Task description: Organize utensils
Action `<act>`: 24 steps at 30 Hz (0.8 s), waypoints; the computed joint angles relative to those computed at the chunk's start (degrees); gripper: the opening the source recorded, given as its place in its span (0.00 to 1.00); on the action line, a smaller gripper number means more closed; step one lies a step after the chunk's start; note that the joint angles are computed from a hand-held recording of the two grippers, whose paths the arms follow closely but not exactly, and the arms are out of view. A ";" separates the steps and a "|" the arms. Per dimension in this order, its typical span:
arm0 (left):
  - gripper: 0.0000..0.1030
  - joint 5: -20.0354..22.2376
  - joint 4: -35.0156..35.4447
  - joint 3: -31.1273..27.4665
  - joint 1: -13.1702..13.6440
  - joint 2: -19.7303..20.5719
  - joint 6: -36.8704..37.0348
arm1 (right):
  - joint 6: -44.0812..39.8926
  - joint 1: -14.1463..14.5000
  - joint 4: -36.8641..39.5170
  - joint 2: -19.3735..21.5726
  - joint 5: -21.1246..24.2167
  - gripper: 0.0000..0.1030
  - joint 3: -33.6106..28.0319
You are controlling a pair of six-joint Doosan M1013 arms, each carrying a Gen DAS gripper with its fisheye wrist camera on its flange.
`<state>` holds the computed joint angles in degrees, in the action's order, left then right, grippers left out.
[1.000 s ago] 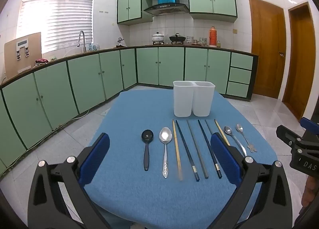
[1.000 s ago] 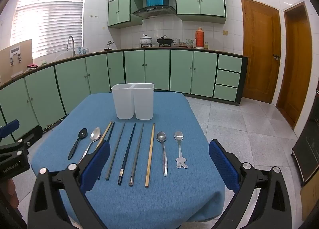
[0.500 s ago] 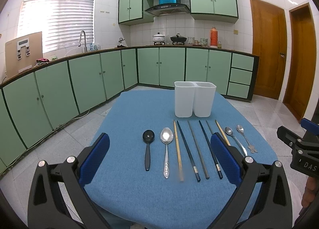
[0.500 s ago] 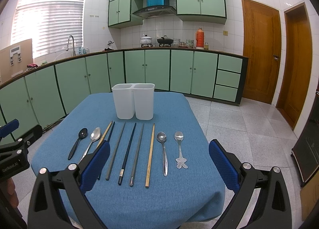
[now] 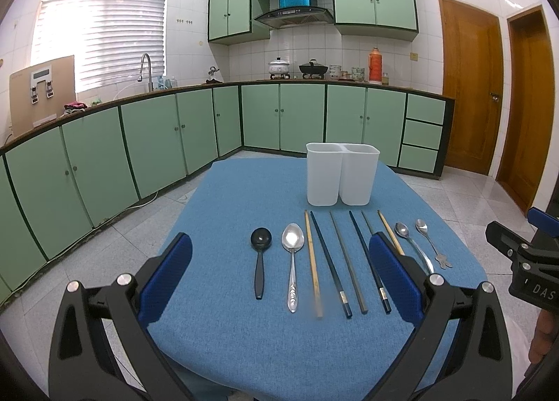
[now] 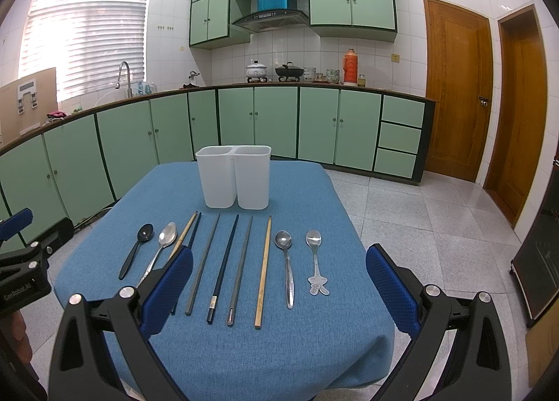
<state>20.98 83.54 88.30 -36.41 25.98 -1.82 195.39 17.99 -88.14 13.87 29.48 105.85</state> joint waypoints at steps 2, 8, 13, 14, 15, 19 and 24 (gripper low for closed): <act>0.95 -0.03 0.00 0.02 0.01 -0.01 0.02 | -0.07 -0.01 0.11 0.02 -0.02 0.94 -0.03; 0.95 -0.11 0.01 0.10 0.11 -0.10 0.03 | -0.04 0.02 0.06 0.00 0.02 0.94 -0.02; 0.95 -0.14 0.13 0.14 0.16 -0.14 -0.04 | -0.07 0.02 0.05 -0.01 0.06 0.94 -0.01; 0.95 -0.09 0.12 0.12 0.10 -0.11 -0.07 | -0.10 0.02 0.11 0.00 0.05 0.94 -0.02; 0.95 -0.19 0.02 0.13 0.17 -0.14 0.06 | -0.15 0.02 0.14 -0.01 0.06 0.94 -0.02; 0.95 -0.12 0.25 0.15 0.11 -0.12 -0.20 | -0.07 0.02 0.06 -0.02 0.03 0.94 0.00; 0.95 -0.11 0.24 0.25 0.21 -0.27 -0.12 | -0.10 0.01 0.07 -0.02 0.05 0.94 0.00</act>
<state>20.88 83.79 88.55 -36.20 25.72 -1.94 195.29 18.00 -88.07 13.84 29.53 105.86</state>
